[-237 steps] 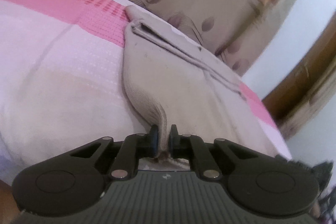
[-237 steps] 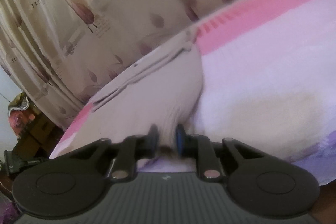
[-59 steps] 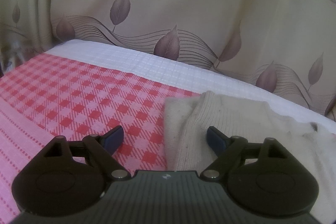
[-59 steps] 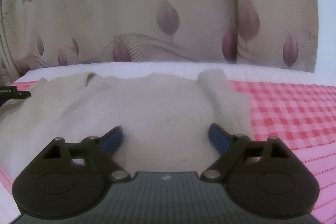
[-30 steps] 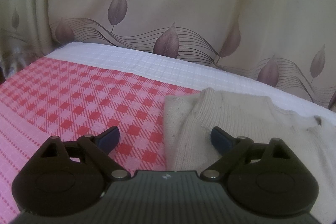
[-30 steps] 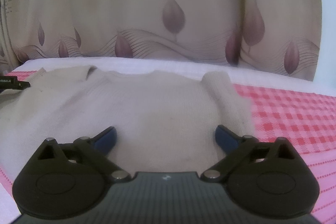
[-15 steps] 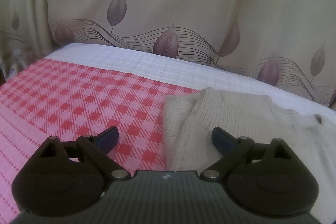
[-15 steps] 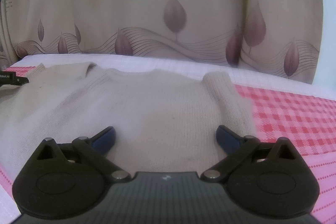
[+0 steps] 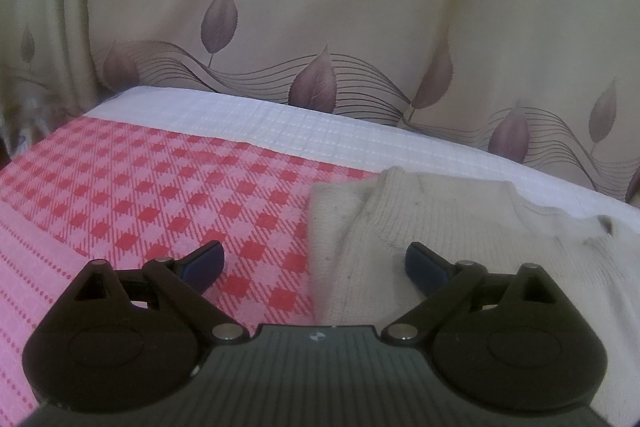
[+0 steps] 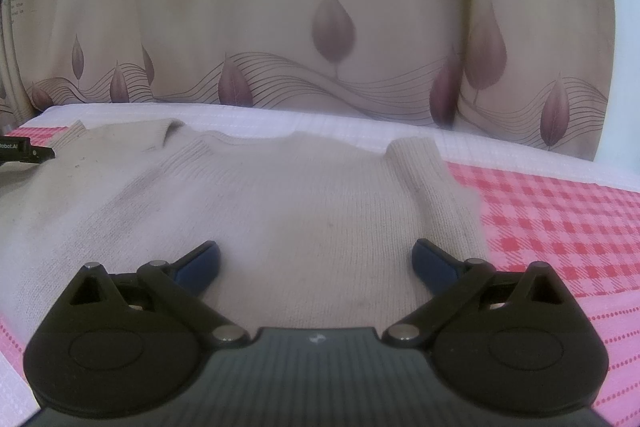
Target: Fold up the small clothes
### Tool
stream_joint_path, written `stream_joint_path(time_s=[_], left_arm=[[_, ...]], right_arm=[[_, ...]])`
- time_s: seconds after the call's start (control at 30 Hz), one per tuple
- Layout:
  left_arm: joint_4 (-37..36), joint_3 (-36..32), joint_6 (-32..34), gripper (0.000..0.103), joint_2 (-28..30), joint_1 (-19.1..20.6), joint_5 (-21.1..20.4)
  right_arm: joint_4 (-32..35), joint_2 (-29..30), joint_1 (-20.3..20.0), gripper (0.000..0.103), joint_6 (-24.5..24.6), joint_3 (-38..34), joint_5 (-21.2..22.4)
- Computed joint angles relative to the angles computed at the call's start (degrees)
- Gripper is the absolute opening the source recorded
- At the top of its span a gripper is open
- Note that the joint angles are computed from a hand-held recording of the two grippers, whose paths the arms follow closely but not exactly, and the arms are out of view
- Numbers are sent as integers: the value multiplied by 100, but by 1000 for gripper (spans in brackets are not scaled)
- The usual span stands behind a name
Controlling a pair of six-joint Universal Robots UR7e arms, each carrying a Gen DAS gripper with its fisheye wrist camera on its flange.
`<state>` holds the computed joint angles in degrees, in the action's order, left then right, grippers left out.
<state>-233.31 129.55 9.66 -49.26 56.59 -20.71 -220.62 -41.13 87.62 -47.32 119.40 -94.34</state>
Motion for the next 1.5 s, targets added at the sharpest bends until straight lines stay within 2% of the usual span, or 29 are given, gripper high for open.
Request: stream_joint_path(time_s=[0.13,0.17,0.23,0.3,0.53,0.7,0.77,0.87,0.9,0.93,1.0,1.03,1.23,1.43,1.5], left_arm=[[57,13,-34,98,-6,-3,-29],[303,77,-203,100,-113,25,-145],[1094,248,-707,100,-495,157,-638],[1544,340,-841,100,-821,280,-1073],[2649,398,-387,91,-1534,596,-2030],[3249,294,-207,71,-1827,786,-2530],[3414,236,-43,68,-1891,895,-2844],[3496,218,124,66,-1920,950,-3062],[3496,212,136,62,-1917,964,-3103],[3496,206,122,57,-1918,972,-3135],[3520,211,-43,30,-1965,1030,-3345],[3500,220,-196,26,-1971,1048,-3453],[2911,382,-1027,20,-1676,491,-2590],[3595,226,-2394,20,-1669,-58,-1939],[3920,162,-2859,19,-1670,-199,-1841]], right_arm=[[11,-5,0,103,0,1,0],[12,-7,1,103,-2,2,-1],[12,-8,2,103,-1,3,-2],[16,-7,4,103,-4,2,-6],[50,-25,-1,103,4,-1,17],[51,-31,-2,103,-4,0,24],[63,-38,-5,103,-3,-8,35],[46,-34,1,103,-7,-10,27],[40,-32,4,103,-10,-11,24],[27,-28,7,103,-9,-10,21],[11,-20,9,103,-13,-13,18],[-2,-18,10,103,-14,-6,15],[-23,-24,-3,103,15,-4,58],[-253,-118,-160,103,184,139,520],[-318,-144,-214,103,230,178,675]])
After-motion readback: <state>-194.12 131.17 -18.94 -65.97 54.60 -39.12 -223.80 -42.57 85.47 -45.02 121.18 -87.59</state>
